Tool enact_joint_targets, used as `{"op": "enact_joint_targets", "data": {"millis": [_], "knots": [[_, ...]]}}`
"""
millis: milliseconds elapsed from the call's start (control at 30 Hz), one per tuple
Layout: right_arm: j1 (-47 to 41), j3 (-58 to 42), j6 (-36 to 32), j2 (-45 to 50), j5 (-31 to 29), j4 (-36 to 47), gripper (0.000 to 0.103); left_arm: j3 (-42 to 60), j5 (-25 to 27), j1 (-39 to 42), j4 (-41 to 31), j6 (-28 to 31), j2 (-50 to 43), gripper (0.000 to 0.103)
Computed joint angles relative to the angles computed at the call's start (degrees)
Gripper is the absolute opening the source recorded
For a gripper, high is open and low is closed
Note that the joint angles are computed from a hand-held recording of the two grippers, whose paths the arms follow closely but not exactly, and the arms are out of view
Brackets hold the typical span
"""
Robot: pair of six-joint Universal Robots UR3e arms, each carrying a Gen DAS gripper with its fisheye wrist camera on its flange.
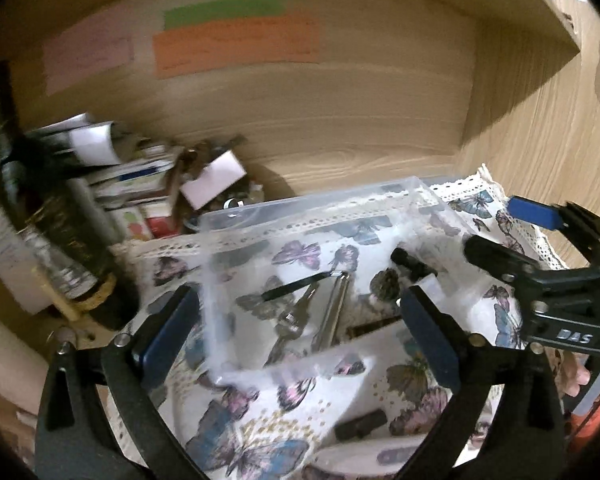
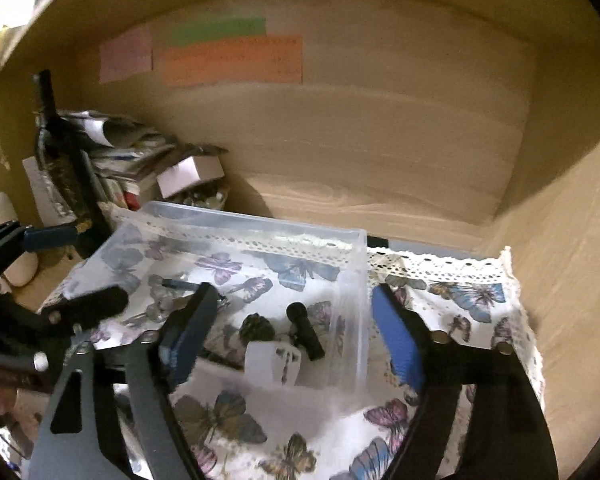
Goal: Organize rigid objects
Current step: 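Grasp the white facial device by its round head with the right tool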
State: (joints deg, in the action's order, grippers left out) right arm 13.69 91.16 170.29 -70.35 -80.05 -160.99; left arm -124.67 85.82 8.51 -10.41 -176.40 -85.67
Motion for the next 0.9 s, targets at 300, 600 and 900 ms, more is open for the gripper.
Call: {"op": "enact_joint_targets", "data": {"millis": [300,600,900], "knots": [[1.3,19.6,4.0,-10.7,-0.3,-6.9,0.084,-15.4,-2.0,4.6,-0.3,3.8,14.4,0.102],[6.4,30.0,10.9,-10.3,-3.9,-11.0,0.085,-26.8,-5.1,9.4,-1.1,6.9,24.5,0.102],[6.4,33.7,16.6,-10.7,-2.5,-13.8,0.084,-27.4,-3.8,5.6,3.8,4.6,19.0,0.102]]}}
